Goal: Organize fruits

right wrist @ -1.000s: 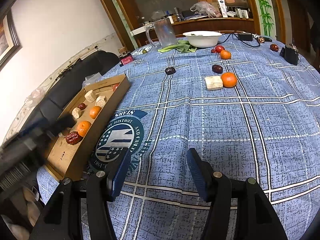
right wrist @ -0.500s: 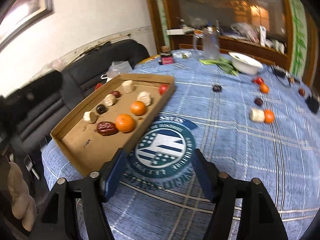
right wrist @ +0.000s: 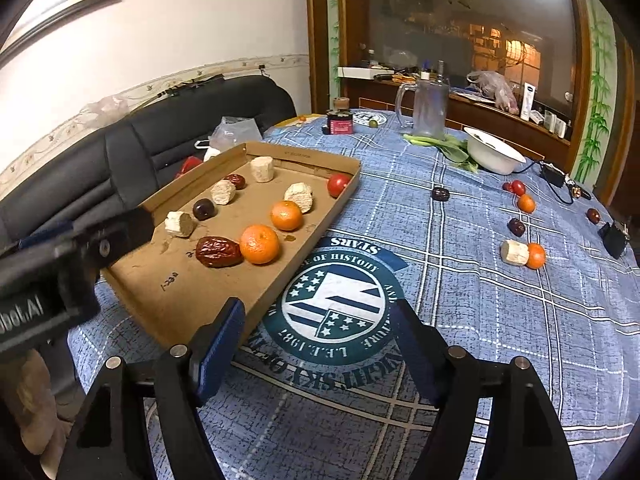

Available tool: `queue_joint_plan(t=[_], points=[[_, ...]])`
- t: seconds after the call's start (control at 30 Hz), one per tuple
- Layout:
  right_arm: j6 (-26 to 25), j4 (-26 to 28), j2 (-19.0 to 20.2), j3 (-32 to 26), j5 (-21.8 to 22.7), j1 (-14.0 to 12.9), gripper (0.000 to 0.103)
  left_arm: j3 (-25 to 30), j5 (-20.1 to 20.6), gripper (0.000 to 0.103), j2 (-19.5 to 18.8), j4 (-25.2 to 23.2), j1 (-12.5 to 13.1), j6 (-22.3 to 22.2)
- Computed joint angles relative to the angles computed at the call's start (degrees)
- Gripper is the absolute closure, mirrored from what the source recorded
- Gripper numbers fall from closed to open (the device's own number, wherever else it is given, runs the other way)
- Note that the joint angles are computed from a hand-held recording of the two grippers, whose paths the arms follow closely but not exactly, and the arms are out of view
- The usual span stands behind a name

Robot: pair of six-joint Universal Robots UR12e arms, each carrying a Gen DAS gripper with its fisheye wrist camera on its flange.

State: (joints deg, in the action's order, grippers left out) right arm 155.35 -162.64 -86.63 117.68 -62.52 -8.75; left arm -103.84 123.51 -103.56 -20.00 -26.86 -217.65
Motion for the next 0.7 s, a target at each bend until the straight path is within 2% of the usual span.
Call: queue_joint_plan(t=[0.47, 0.7], points=[[-1.1, 0.7, 0.8, -1.2, -2.3, 1.4, 0.024, 0.1, -2.4, 0.0, -0.2, -3.0, 0.6, -0.8], [-1.2, 0.6, 1.4, -1.6, -3.3, 2.0, 0.022, 0.0, -2.6, 0.0, -0.3, -2.8, 0.7, -0.6]])
